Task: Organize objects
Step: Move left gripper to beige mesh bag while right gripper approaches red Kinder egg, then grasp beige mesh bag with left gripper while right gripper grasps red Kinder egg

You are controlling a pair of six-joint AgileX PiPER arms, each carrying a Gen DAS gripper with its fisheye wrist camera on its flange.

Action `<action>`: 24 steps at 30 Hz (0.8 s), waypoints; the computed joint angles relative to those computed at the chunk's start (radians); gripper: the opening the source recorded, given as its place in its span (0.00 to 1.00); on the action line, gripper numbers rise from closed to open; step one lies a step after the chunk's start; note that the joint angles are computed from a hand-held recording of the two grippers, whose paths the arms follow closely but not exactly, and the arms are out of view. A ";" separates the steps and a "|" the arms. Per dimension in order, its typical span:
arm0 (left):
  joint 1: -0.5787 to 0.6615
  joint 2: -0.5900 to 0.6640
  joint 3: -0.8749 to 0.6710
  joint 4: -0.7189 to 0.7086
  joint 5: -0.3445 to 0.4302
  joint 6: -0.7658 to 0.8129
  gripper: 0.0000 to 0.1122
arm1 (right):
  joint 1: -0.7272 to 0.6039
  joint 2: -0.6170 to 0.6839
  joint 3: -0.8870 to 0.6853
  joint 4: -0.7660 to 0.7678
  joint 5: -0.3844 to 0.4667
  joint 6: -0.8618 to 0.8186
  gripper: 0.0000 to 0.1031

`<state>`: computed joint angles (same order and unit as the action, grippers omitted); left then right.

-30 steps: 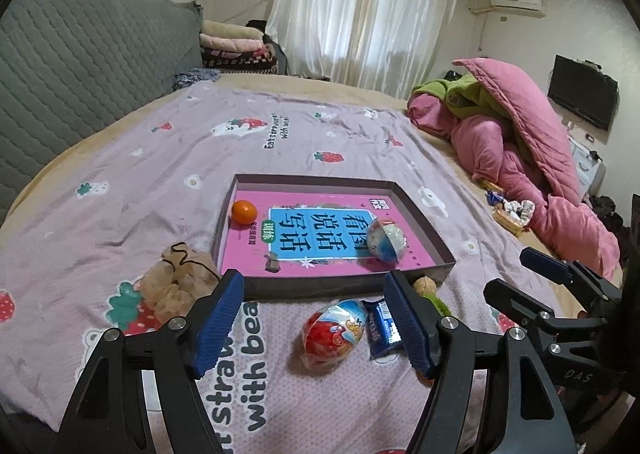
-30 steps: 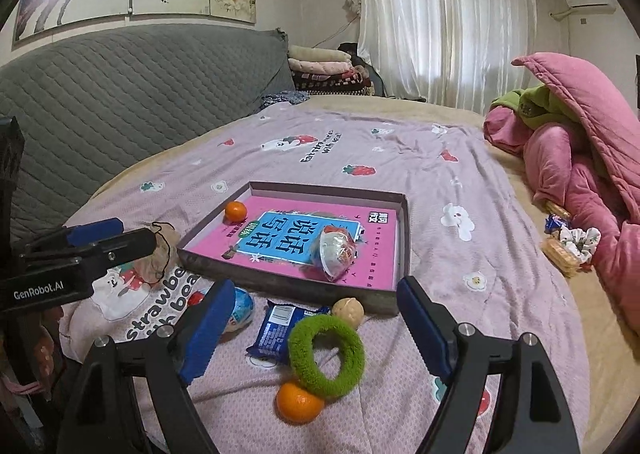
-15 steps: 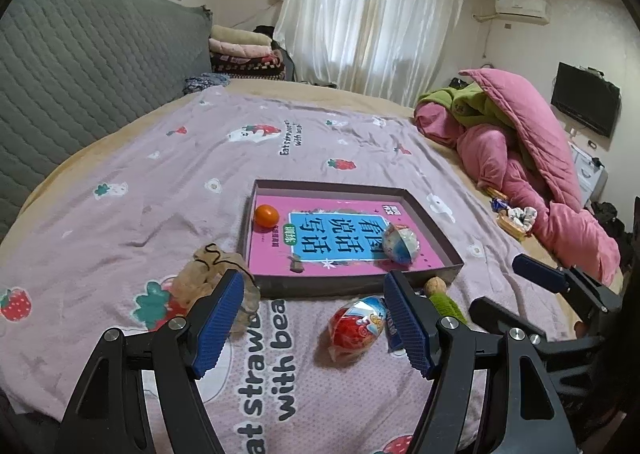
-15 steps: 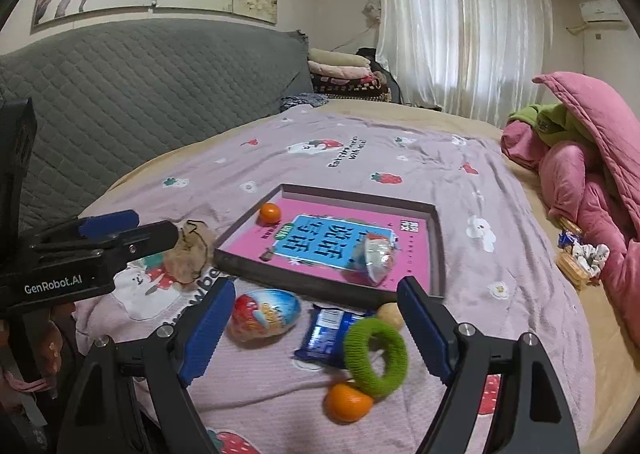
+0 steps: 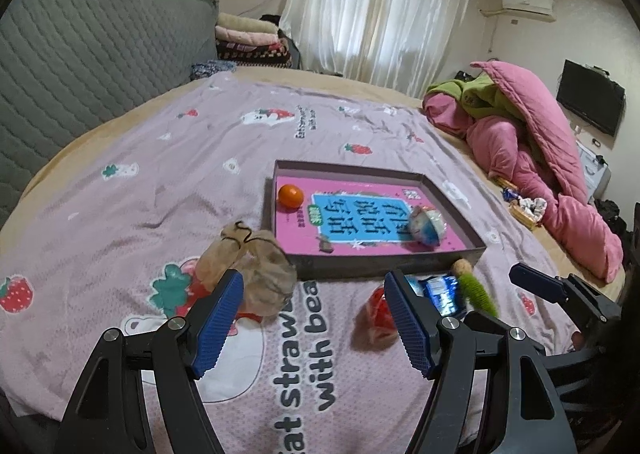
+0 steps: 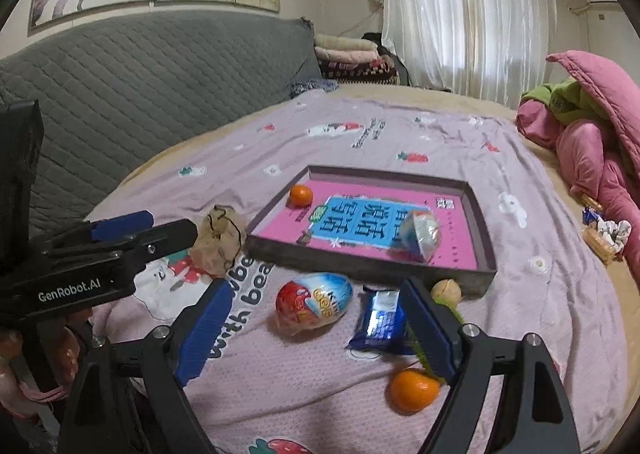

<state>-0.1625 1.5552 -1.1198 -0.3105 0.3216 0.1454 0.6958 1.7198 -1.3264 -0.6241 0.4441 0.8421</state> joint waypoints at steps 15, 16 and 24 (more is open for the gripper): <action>0.083 0.105 -0.013 -0.237 -0.017 0.251 0.66 | -0.010 0.125 -0.070 0.084 0.025 0.005 0.84; 0.085 0.113 -0.014 -0.227 -0.023 0.244 0.66 | -0.009 0.133 -0.077 0.083 0.030 0.009 0.84; 0.094 0.160 -0.030 -0.216 -0.038 0.241 0.67 | 0.005 0.213 -0.158 0.063 0.082 0.038 0.84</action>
